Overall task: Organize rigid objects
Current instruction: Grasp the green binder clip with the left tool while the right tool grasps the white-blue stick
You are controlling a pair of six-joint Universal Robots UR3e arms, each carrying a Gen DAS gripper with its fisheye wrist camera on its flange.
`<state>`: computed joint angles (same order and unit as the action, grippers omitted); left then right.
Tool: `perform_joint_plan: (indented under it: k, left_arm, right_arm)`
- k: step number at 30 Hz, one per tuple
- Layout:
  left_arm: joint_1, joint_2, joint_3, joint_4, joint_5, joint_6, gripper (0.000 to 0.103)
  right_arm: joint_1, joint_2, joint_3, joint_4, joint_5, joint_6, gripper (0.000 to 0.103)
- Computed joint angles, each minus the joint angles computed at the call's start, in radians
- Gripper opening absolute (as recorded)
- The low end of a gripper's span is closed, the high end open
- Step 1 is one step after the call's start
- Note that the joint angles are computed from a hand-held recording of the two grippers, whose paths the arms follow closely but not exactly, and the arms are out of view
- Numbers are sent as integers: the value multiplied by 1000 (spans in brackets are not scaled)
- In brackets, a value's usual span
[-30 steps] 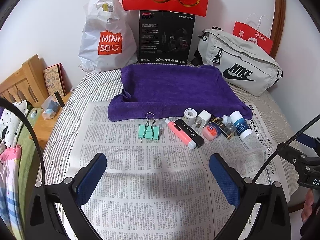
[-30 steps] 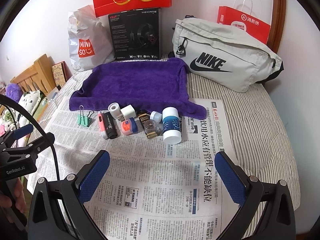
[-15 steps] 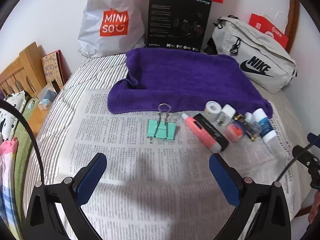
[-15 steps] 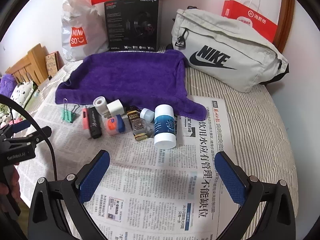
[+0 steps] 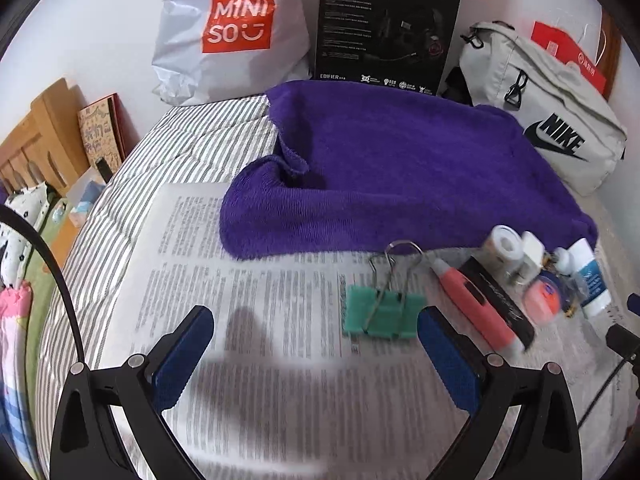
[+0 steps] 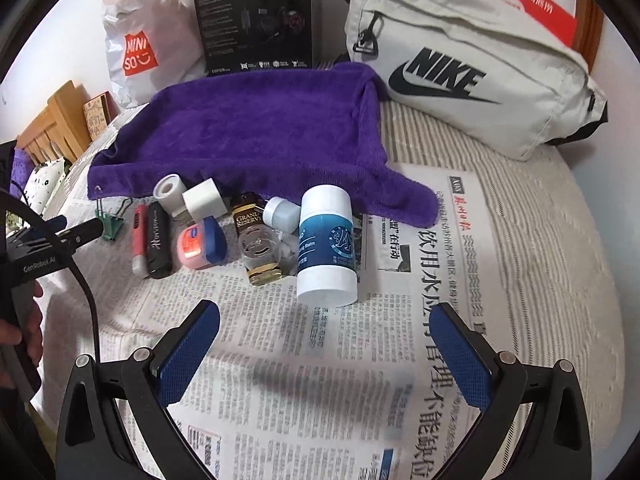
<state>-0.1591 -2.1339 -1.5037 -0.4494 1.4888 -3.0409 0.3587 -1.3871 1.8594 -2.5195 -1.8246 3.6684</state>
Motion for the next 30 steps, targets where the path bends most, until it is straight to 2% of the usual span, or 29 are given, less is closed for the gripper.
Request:
perform_joint_plan:
  k: [4,8,10,14,16,21,30]
  left_arm:
    - [-15,-42,51,-10,-8,32,100]
    - [-46,-76,89,-17,22,74,93]
    - [-45,-81,90,-8,8,78,87]
    - [-43,-83,116,-39,-9,64,66]
    - [-46,-83,129,-63,-14,59,61]
    - [-55,-66,110,-65,-25,58,40]
    - [-62,-63,106,-66,-17,59,40]
  right_arm:
    - [-23,15,13,-25,22,-7,103]
    - [-41,20,24,-41,42,-12,103]
    - [-49,20,34,-51,49,-14,103]
    - [-65,18,53,-65,61,-15,103]
    - [-75,14,66,-79,69,-16,103]
    - [-104,-4,93,-105,83,-28,103]
    - [-163,16,78,-142,135,-62,102]
